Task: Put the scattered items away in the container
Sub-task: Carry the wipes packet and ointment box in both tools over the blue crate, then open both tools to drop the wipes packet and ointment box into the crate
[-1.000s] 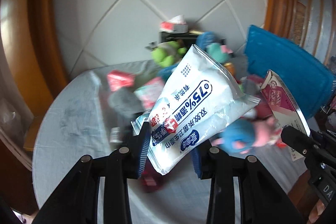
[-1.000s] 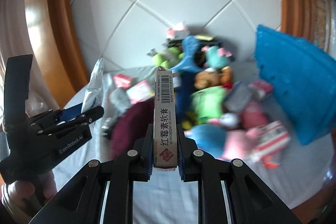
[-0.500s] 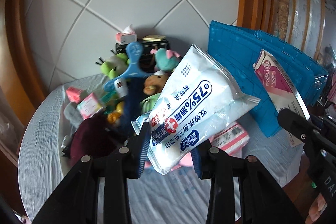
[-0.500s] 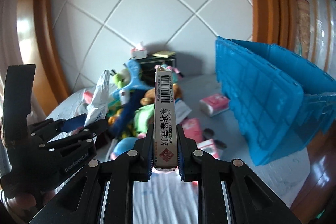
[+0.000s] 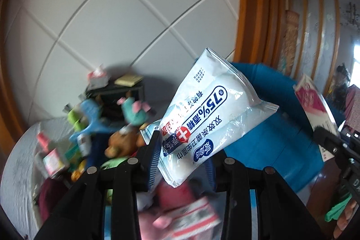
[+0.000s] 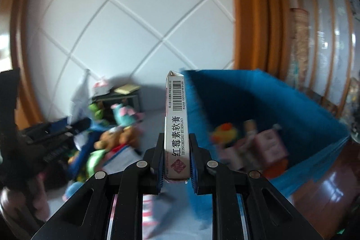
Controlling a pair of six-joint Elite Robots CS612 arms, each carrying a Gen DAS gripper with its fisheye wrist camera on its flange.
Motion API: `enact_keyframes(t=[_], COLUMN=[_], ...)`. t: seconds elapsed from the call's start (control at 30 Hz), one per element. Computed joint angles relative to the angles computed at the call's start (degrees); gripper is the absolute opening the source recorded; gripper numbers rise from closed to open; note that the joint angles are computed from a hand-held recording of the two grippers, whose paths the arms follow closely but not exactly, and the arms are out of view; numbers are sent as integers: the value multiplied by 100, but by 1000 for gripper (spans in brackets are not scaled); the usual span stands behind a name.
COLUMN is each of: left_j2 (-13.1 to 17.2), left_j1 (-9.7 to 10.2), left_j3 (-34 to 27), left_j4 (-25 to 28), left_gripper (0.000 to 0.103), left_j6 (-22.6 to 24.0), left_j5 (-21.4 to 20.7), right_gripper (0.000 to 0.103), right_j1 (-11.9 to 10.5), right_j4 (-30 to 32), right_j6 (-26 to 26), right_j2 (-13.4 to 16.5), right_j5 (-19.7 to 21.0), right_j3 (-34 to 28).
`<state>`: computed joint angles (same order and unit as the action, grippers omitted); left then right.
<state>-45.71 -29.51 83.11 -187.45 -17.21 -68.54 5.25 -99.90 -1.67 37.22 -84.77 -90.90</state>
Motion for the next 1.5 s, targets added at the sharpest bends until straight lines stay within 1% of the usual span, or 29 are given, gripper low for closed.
enact_keyframes(t=[0.03, 0.1, 0.13, 0.2, 0.3, 0.37, 0.43, 0.5, 0.57, 0.63, 0.67, 0.77, 0.83, 0.87, 0.9, 0.93, 0.97, 1.0, 1.07, 1.13, 1.17, 1.23, 1.37, 1.5], left_j2=[71, 252, 333, 522, 800, 1045, 1273, 1509, 1717, 1907, 1962, 2040, 2019, 2012, 2002, 1978, 1947, 1918, 1883, 1848, 1828, 1792, 1646, 1526], left_j1=[-29, -130, -173, -270, -414, -501, -559, -611, -631, -680, -705, -752, -765, -771, -775, -784, -796, -807, -843, -855, -853, -855, -877, -915], left_j3=[-184, -601, -780, -1189, -1833, -2460, -3015, -3547, -4001, -4389, -4488, -4676, -4647, -4641, -4628, -4586, -4514, -4438, -4369, -4291, -4246, -4169, -3856, -3607], left_j4=[22, 135, 217, 443, 960, 1652, 2286, 2965, 3578, 4137, 4331, 4737, 4764, 4812, 4872, 4896, 4840, 4761, 4737, 4742, 4739, 4746, 4576, 4462], left_gripper=[35, 35, 35, 35, 35, 35, 35, 35, 35, 35, 35, 35, 36, 38, 46, 52, 62, 73, 84, 84, 84, 84, 84, 84], left_j6=[72, 172, 178, 116, -35, -252, -345, -445, -587, -650, -689, -778, -923, -975, -1025, -1057, -1054, -1039, -1007, -1031, -1069, -1131, -1205, -1269], left_j5=[-59, -29, -36, -117, -172, -302, -413, -380, -486, -349, -261, -26, 184, 219, 231, 260, 315, 393, 518, 525, 515, 523, 567, 672], right_gripper=[18, 18, 18, 18, 18, 18, 18, 18, 18, 18, 18, 18, 18, 18, 18, 18, 18, 18, 19, 20, 25, 31, 38, 38], right_j1=[-95, -268, -361, -573, -846, -1012, -1139, -1265, -1358, -1407, -1430, -1492, -1520, -1530, -1540, -1539, -1535, -1534, -1530, -1530, -1532, -1535, -1539, -1559], right_j4=[-12, -118, -146, -202, -169, -115, -20, 244, 555, 795, 881, 1053, 1079, 1101, 1104, 1111, 1127, 1152, 1189, 1178, 1160, 1139, 1151, 1193], right_j6=[-38, -109, -122, -181, -466, -770, -922, -1029, -1158, -1273, -1322, -1429, -1493, -1532, -1552, -1560, -1548, -1525, -1491, -1478, -1465, -1431, -1414, -1408], right_j2=[-42, -104, -138, -214, -342, -452, -557, -657, -753, -801, -822, -877, -904, -915, -943, -948, -942, -939, -960, -957, -956, -939, -907, -843], right_j5=[-47, -151, -138, -30, 325, 606, 854, 1123, 1341, 1420, 1475, 1636, 1708, 1755, 1795, 1822, 1840, 1870, 1878, 1887, 1897, 1902, 1966, 2060], right_j3=[37, 131, 187, 361, 633, 844, 1048, 1212, 1391, 1490, 1535, 1666, 1752, 1780, 1835, 1860, 1859, 1866, 1924, 1928, 1932, 1897, 1819, 1667])
